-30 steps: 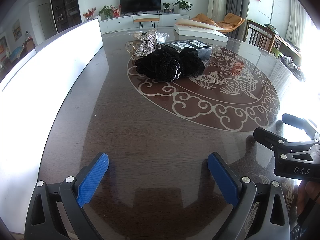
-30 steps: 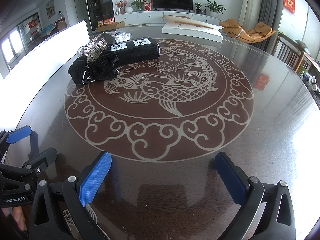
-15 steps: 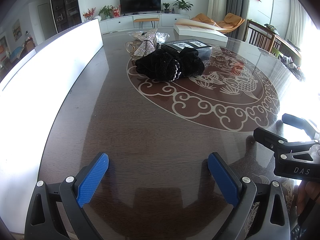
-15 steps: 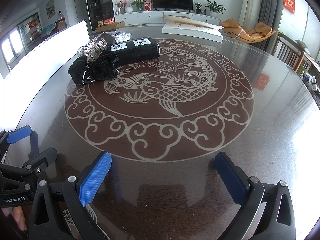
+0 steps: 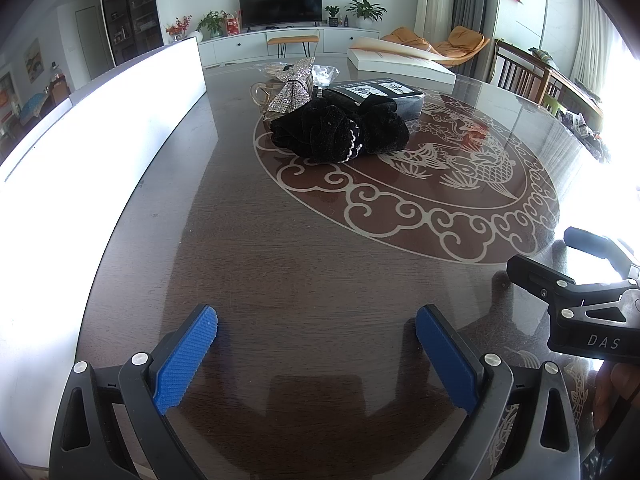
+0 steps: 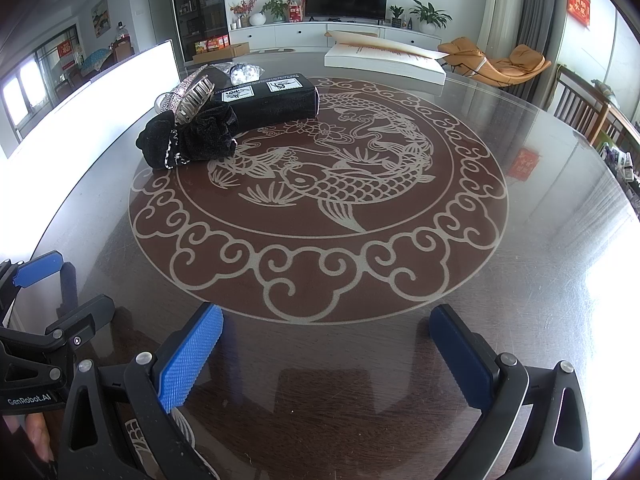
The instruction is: Organize objects
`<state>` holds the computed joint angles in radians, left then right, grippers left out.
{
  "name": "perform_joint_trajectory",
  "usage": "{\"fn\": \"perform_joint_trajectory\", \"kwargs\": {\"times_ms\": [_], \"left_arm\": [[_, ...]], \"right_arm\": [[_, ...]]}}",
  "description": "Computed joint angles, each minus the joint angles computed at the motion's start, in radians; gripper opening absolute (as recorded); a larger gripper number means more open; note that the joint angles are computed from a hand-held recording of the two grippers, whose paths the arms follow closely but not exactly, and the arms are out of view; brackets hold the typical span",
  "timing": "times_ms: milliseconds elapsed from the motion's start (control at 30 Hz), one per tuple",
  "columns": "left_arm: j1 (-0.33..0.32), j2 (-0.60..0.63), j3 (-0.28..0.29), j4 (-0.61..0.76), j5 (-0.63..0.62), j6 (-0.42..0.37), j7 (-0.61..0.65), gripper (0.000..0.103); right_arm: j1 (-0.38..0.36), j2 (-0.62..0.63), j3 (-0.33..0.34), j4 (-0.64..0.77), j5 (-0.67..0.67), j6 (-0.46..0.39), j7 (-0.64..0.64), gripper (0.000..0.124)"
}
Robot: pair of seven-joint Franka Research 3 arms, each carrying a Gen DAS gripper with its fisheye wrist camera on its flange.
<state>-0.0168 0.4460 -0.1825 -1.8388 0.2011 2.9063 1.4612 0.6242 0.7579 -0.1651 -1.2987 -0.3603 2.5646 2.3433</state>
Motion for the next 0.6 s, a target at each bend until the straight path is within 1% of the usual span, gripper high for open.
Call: {"fn": "perform_joint_trajectory", "kwargs": {"times_ms": [500,567,600], "left_arm": [[0.001,0.0,-0.001,0.0,0.002,-0.001,-0.001,0.101],[0.01,0.0,-0.011,-0.001,-0.007,-0.002,0.009,0.101],[0.024,-0.001,-0.026,-0.002,-0.02,-0.004,0.026,0.101]], "right_arm": [[0.001,-0.001,-0.001,-0.002,0.0,0.001,0.0,0.103],[0.0,0.0,0.0,-0.001,0.001,0.0,-0.001,0.103],[0.001,-0.001,-0.001,-0.001,0.001,0.0,0.0,0.103]]}}
